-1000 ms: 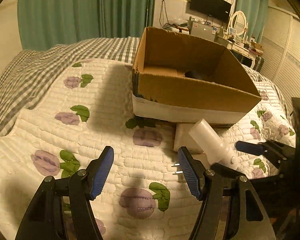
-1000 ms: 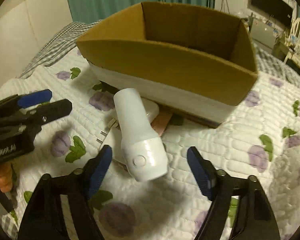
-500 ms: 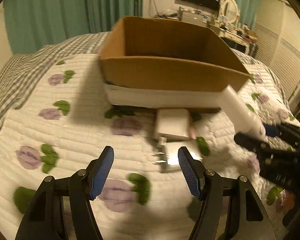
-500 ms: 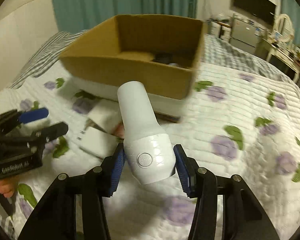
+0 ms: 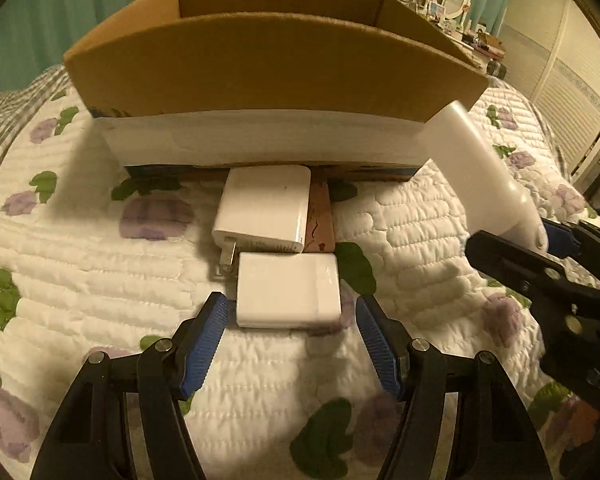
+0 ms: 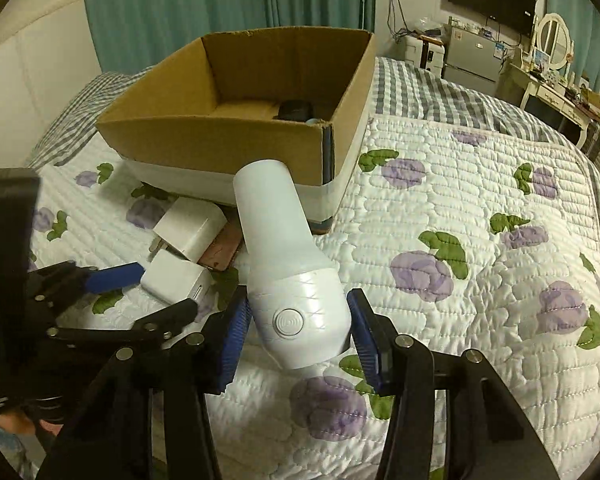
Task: Organize rigid objects
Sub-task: 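Grasp the white charger with left tool while right tool grasps white hair dryer, then place the white charger and hair dryer into the box and release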
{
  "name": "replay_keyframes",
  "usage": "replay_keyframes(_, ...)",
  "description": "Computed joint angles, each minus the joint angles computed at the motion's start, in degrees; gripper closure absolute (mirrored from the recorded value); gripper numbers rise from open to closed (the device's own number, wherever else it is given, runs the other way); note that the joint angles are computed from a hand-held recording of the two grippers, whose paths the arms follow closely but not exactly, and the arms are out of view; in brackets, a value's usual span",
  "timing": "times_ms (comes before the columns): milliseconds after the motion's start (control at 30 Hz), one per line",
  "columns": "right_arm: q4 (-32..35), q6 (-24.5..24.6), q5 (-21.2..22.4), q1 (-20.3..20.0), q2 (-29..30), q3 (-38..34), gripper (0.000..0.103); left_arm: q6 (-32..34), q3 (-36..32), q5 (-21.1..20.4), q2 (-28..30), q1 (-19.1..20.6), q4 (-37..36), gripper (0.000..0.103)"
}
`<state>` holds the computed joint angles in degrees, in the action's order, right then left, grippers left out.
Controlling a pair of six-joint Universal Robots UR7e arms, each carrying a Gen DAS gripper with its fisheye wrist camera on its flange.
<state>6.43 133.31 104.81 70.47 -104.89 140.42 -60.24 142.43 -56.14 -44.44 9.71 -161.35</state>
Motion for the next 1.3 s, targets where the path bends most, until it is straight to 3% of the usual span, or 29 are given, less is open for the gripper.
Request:
replay_keyframes(200, -0.86, 0.11, 1.38, 0.8, 1.81, -0.17, 0.054, 0.86, -0.49, 0.44, 1.37, 1.6, 0.01, 0.036)
replay_keyframes(400, -1.44, 0.19, 2.09, 2.01, 0.83, 0.28, 0.054, 0.5, 1.42, -0.99, -1.39, -0.18, 1.04, 0.04)
replay_keyframes(600, -1.53, 0.91, 4.81, 6.72, -1.57, 1.23, 0.054, -3.87, 4.61, -1.47, -8.29, -3.95, 5.01, 0.04)
replay_keyframes(767, 2.79, 3.82, 5.29, 9.58, -5.79, 1.32, 0.054, -9.02, 6.98, -0.64, -17.56, -7.85, 11.91, 0.04)
replay_keyframes(1033, 7.25, 9.72, 11.76, 22.59, -6.79, -3.93, 0.054, -8.59, 2.87, 6.36, -27.35, -9.88, 23.04, 0.04)
replay_keyframes(1133, 7.29, 10.47, 13.5, 26.47, -5.11, -7.09, 0.054, -5.0, -0.06, 9.82, -27.39, -7.85, 23.55, 0.04)
replay_keyframes(1300, 6.34, 10.27, 13.93, 29.13, -0.76, -12.86, 0.054, 4.09, -4.59, 14.25, -25.69, -2.47, 18.93, 0.04)
